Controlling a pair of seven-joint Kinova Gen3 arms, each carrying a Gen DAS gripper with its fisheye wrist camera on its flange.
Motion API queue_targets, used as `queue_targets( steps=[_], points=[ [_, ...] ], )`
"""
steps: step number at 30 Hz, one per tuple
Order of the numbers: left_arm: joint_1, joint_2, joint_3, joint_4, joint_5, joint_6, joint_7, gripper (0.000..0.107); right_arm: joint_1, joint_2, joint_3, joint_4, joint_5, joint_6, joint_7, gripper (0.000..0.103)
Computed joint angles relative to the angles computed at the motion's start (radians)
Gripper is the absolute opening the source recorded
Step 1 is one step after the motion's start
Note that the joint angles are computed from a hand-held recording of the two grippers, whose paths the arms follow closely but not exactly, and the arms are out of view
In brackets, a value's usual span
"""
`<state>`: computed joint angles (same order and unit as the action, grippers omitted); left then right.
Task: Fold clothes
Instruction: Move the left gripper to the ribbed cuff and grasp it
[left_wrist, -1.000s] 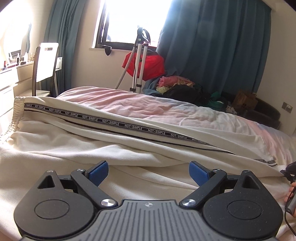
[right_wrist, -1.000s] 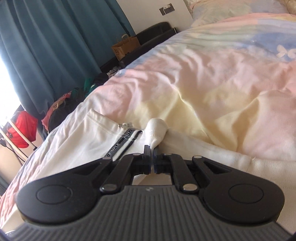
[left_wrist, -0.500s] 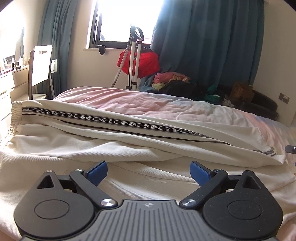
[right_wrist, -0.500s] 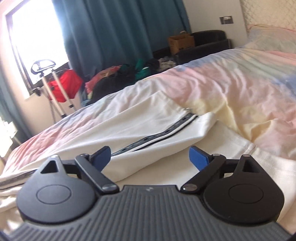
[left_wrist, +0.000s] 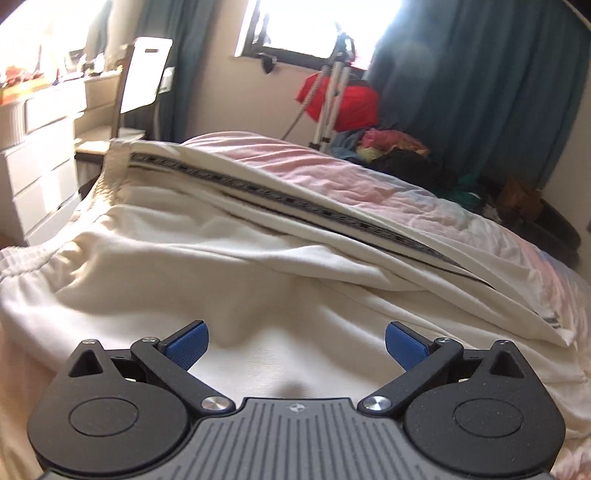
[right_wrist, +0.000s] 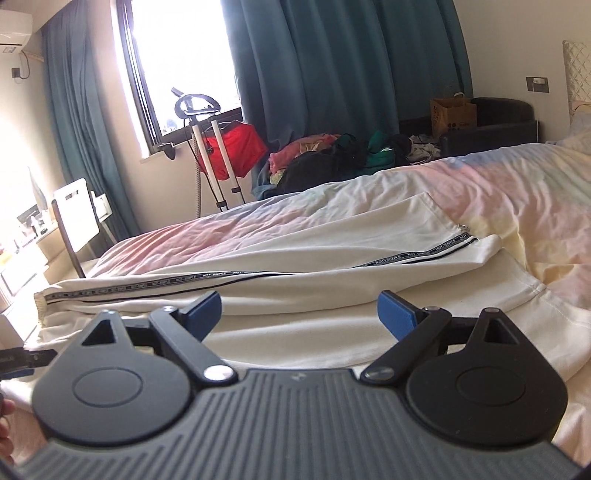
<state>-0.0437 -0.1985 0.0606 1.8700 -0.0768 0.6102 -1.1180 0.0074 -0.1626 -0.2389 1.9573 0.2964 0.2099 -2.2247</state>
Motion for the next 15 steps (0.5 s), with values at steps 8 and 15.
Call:
queue_targets(
  steps=[8, 15],
  points=[
    [-0.2, -0.017, -0.135, -0.074, 0.049, 0.25, 0.152, 0.103, 0.171, 0.014, -0.161, -0.01, 0.24, 0.044, -0.297, 0.093],
    [-0.137, 0.007, -0.343, -0.03, 0.271, 0.21, 0.079, 0.099, 0.179, 0.039, -0.186, -0.048, 0.361, 0.176, -0.468, 0.093]
  ],
)
